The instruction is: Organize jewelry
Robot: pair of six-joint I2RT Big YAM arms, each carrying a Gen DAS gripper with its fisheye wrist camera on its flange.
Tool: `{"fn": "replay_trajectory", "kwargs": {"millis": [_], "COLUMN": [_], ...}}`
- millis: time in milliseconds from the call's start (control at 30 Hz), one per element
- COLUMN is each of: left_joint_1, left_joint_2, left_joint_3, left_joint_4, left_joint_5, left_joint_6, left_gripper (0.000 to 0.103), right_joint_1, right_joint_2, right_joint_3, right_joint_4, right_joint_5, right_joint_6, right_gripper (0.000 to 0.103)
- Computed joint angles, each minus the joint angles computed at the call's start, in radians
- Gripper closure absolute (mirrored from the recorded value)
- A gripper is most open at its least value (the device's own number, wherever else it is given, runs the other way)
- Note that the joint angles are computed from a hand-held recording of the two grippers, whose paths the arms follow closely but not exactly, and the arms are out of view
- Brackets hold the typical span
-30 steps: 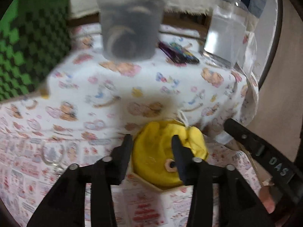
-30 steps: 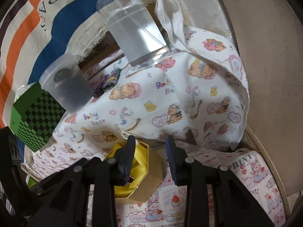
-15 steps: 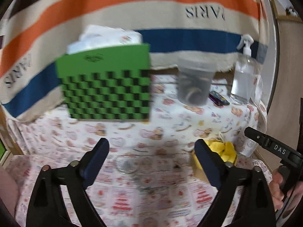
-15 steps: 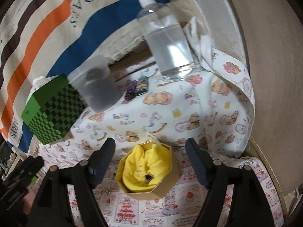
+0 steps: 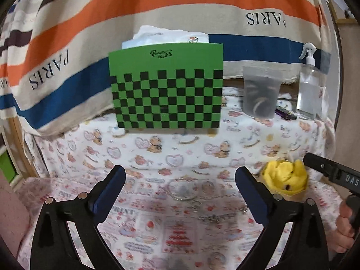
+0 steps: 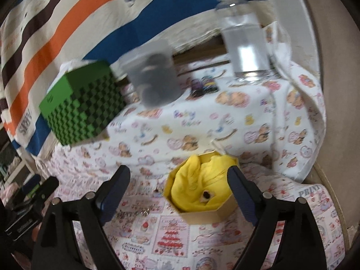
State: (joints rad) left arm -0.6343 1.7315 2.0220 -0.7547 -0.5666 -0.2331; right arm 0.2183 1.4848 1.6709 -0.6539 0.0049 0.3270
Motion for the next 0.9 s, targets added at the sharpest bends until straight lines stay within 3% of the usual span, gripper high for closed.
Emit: {"fn": "replay_trajectory", "kwargs": {"millis": [133, 267, 300, 367, 533, 767, 900], "left_joint_1": [0.014, 0.037, 0.043, 0.056, 0.083, 0.080, 0.078], "left_joint_2": [0.017, 0.081, 0.109, 0.160, 0.242, 0.315, 0.350], "left_joint_3": [-0.006, 0.072, 0.115, 0.193, 0.306, 0.406, 0.455], "left_joint_4": [0.011, -0.098, -0.153, -0.253, -0.392, -0.502, -0.549], "left_joint_5": [0.029, 0.110, 0.128, 0.207, 0.382, 0.475, 0.482], "left_joint_6": [0.001, -0.038, -0.050, -0.073, -0.134, -0.141, -0.157], "left_gripper": [0.006, 0.008, 0.011, 0.034, 0.065, 0.074, 0.080], "right_joint_1": [0.019, 0.021, 0.018, 0.012, 0.006, 0.010, 0.009], "right_joint_2": [0.017, 0.026, 0.025, 0.023, 0.031, 0.035, 0.041], "right_joint_3": [0.001, 0.007, 0.006, 0.006, 0.016, 0.023, 0.031], "right_joint_4": [-0.008, -0.025, -0.025, -0.025, -0.042, -0.056, -0.068], "right_joint_5": [0.019, 0.018, 0.013, -0.002, -0.005, 0.006, 0.009], "right_joint_6": [-0.014, -0.015, -0.011, 0.003, 0.011, -0.003, -0.003], "right_gripper": [0.016, 0.016, 0.016, 0.016, 0.016, 0.016, 0.016]}}
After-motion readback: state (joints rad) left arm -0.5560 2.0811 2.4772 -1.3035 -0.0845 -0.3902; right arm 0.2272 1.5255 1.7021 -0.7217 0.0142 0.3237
